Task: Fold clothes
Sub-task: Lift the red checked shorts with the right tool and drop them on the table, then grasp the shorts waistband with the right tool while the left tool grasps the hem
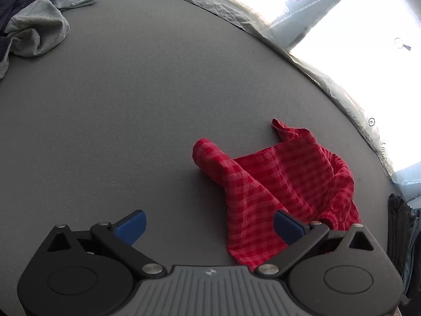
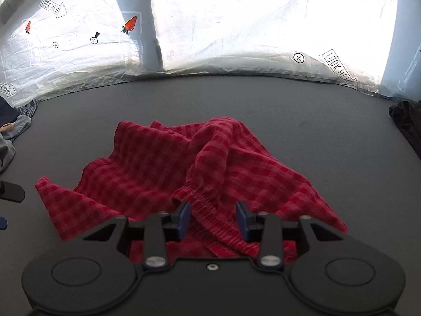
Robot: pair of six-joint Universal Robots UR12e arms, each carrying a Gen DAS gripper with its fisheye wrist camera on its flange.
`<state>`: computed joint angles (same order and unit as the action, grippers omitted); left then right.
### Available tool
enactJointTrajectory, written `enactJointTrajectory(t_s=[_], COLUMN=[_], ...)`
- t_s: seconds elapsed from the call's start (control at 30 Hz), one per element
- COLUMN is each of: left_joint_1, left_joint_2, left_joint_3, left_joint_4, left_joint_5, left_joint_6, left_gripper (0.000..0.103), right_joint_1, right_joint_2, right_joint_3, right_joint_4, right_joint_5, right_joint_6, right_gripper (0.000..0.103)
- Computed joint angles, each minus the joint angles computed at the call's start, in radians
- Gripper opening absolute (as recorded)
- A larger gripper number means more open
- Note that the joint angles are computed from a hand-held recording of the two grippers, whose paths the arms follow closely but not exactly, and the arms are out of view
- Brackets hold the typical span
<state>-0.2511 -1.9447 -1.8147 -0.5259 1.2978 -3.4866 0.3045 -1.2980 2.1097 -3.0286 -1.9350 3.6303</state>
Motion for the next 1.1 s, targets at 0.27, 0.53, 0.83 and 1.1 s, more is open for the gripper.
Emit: enactJointTrajectory(t_s=[0.27, 0.53, 0.83, 1.1], left_joint_1=[-0.021, -0.032, -0.035, -0.04], left_joint_2=[-0.08, -0.108, -0.114, -0.121], left_joint_3=[0.079, 0.107, 0.095, 0.105], left_joint_4=[-0.003, -0.027, -0.039, -0.046], left_joint_5=[0.011, 0.04, 0.046, 0.052], left_joint_6=[0.001, 0.027, 0.019, 0.051], left_gripper=[0.09, 0.071, 0.064, 0.064], right_joint_1=[-0.004, -0.109, -0.059, 0.011], right_joint_2=[0.042, -0.04, -0.005, 0.06], right_joint_3=[-0.048, 0.013, 0.011, -0.049], right_joint_4=[0.102, 0.013, -0.063, 0.051], right_joint_5=[-0.051, -0.261, -0.023, -0.044], right_joint_6=[-0.222, -0.072, -0.187, -0.318], right_gripper=[0.002, 0.002, 0.03, 0.044])
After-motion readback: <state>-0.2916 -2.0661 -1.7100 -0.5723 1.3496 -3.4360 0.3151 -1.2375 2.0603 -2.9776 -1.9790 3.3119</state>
